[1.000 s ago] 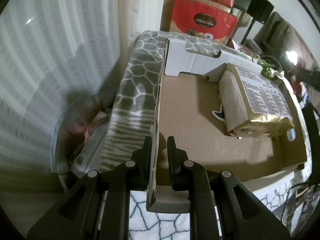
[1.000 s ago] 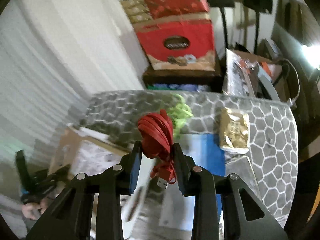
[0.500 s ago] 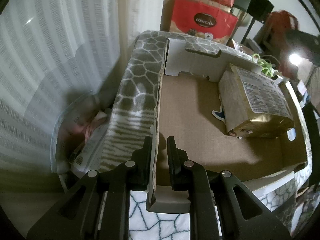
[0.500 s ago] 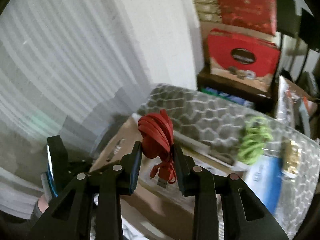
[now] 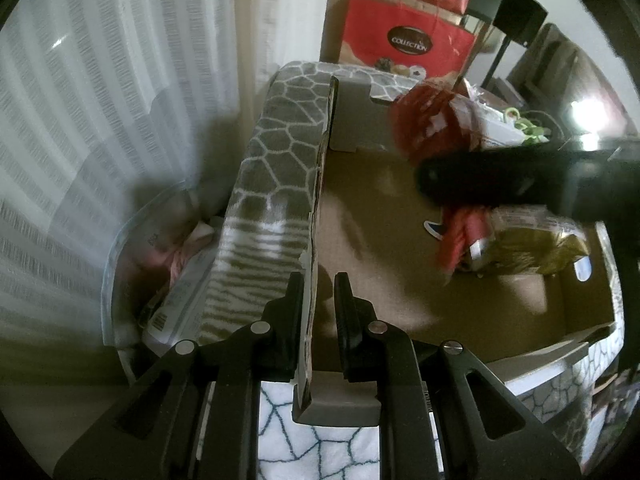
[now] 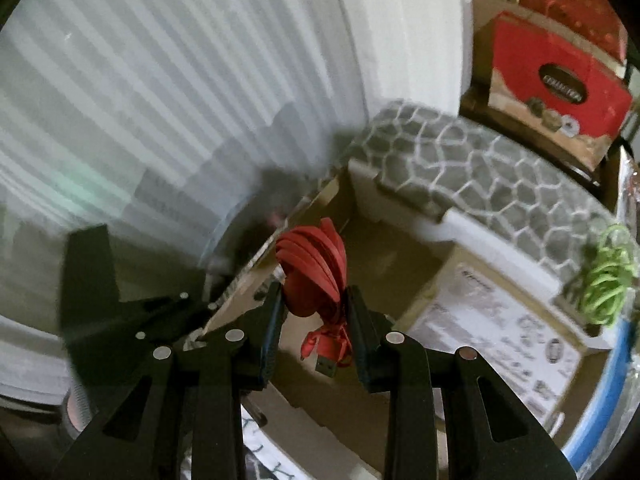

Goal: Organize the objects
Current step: 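Carry the red cable into the box and release it with the right tool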

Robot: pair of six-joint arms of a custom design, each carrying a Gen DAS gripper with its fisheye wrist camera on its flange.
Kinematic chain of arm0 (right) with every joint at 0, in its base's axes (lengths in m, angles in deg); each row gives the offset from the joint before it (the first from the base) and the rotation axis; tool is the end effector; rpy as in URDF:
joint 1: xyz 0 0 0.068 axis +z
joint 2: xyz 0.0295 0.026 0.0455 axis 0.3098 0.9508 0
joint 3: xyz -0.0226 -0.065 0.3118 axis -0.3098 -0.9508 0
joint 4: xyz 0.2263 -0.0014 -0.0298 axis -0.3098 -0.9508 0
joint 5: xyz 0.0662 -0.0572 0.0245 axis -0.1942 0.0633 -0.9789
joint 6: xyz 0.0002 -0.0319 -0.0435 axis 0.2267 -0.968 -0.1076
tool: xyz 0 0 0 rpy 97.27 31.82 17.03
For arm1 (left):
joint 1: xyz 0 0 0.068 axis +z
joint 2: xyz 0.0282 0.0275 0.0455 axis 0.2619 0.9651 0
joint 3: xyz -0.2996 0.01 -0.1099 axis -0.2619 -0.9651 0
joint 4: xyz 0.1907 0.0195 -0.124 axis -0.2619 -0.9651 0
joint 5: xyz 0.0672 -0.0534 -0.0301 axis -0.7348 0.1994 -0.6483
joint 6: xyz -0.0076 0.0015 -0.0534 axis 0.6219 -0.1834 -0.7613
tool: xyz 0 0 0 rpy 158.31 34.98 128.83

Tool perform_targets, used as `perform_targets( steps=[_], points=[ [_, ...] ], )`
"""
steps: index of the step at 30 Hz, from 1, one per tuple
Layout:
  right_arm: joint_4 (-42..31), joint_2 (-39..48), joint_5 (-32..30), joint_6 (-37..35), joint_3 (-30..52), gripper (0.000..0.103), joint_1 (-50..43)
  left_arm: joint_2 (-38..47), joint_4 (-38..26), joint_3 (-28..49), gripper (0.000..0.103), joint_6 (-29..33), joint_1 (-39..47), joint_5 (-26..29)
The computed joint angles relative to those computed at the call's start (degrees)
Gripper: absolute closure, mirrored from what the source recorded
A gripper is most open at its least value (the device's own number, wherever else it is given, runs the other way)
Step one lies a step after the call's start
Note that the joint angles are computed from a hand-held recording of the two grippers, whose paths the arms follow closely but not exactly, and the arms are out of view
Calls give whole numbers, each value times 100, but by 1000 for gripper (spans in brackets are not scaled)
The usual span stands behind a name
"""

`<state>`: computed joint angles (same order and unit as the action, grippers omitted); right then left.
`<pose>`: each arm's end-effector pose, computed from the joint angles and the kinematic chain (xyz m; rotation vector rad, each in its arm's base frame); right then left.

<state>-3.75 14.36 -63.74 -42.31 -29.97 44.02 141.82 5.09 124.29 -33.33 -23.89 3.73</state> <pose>0.2541 0.1275 0.1493 -0.0406 2.6768 0.4302 0.2824 -0.2330 0.1113 0.8255 2.5667 -0.3485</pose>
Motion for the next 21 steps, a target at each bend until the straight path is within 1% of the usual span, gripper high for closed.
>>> perform_targets(
  steps=[5, 8, 9, 13, 15, 18, 20, 21],
  points=[
    [58, 385, 181, 52, 155, 70, 174, 11, -1, 7, 89, 10, 13, 13],
    [-101, 440, 758, -17, 292, 70, 289, -29, -29, 3, 89, -6, -6, 1],
    [-149, 458, 837, -23, 337, 70, 282, -14, -9, 1, 89, 1, 0, -3],
    [-55, 240, 684, 13, 186, 70, 81, -21, -2, -8, 89, -18, -10, 2],
    [-64, 3, 717, 12, 67, 69, 13, -35, -18, -9, 89, -33, -37, -11],
    [-164, -438, 729, -1, -117, 61, -186, -35, -7, -16, 89, -44, -29, -2],
    [-338, -738, 826, -49, -192, 52, -345, -37, -11, -11, 89, -51, -35, -9],
    [-439, -912, 888, -102, -242, 51, -456, -22, -8, -4, 89, -27, -13, 0]
  ],
)
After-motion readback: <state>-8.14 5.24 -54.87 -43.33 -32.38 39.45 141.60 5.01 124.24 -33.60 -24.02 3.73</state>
